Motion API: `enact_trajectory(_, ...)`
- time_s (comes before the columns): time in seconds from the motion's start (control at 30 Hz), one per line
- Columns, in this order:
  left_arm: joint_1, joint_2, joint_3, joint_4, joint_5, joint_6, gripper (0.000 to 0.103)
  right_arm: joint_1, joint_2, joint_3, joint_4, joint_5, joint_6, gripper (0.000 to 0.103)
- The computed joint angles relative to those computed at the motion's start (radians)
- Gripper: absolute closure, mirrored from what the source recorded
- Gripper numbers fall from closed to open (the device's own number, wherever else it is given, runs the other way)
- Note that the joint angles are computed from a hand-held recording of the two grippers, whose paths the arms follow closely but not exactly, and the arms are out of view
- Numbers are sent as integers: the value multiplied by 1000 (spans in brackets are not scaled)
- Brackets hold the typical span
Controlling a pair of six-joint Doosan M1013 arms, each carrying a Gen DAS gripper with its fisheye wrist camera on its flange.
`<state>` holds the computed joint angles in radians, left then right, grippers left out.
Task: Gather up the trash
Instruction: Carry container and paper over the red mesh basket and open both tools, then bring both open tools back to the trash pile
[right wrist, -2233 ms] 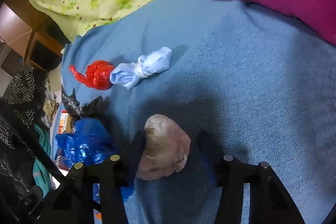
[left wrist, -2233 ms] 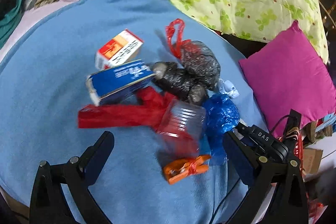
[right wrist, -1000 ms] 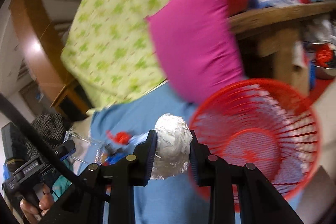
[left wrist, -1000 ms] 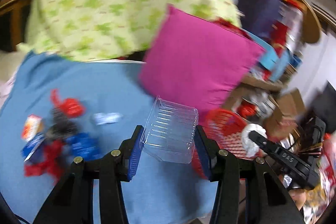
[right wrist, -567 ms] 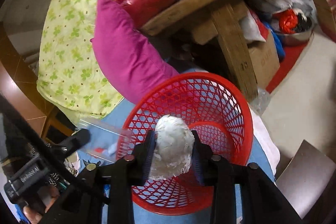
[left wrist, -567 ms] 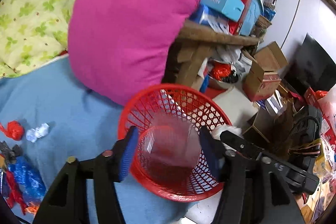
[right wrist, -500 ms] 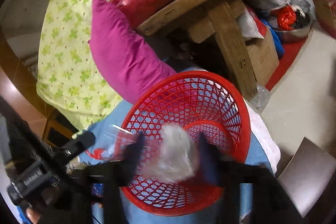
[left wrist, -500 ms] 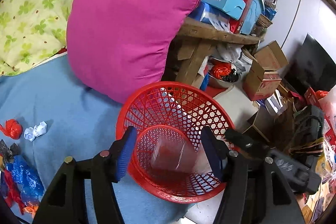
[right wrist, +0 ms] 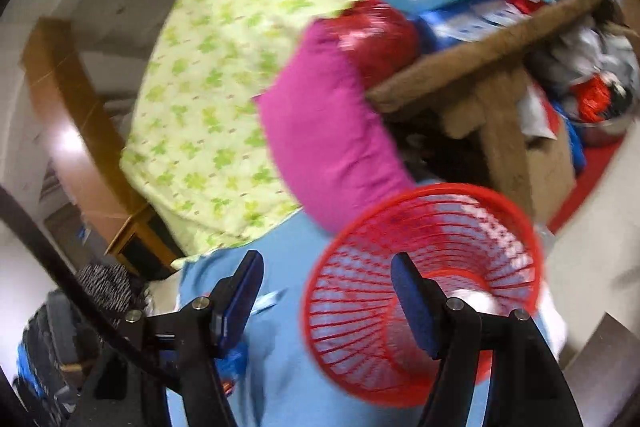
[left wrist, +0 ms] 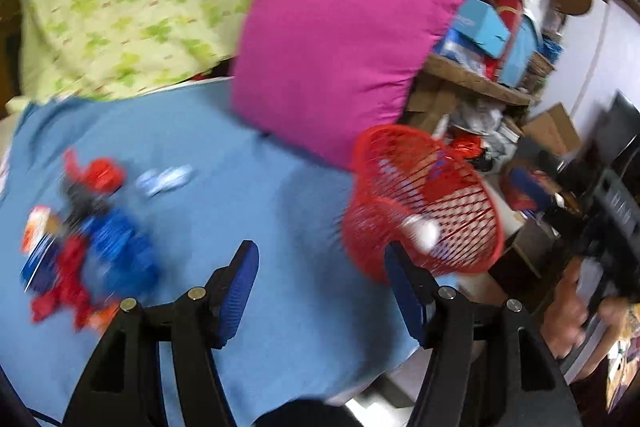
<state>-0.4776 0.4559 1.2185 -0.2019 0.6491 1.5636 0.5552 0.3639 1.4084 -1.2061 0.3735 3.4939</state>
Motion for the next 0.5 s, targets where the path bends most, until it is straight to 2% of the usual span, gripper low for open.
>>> enact_trajectory(0.07, 14, -37, 64, 75, -25, -75, 37, 17, 16, -29, 34, -14, -69, 33)
enact_trajectory(0.17, 33, -85, 150, 243, -48, -225, 37, 39, 44, -74, 157, -40, -229, 33)
enact_trajectory(0.23, 44, -113, 202, 403, -47, -362, 37, 51, 65, -104, 286, -57, -373, 33)
enact_trajectory(0.33, 62, -147, 264, 605, -40, -540, 37, 65, 106, -164, 569, -66, -670, 33)
enact_trajectory(0.4, 82, -160, 294, 661, -35, -604, 37, 76, 131, -203, 698, -48, -818, 33)
enact_trajectory(0.5, 122, -178, 333, 683, -30, -668, 37, 92, 166, -259, 844, -24, -999, 33)
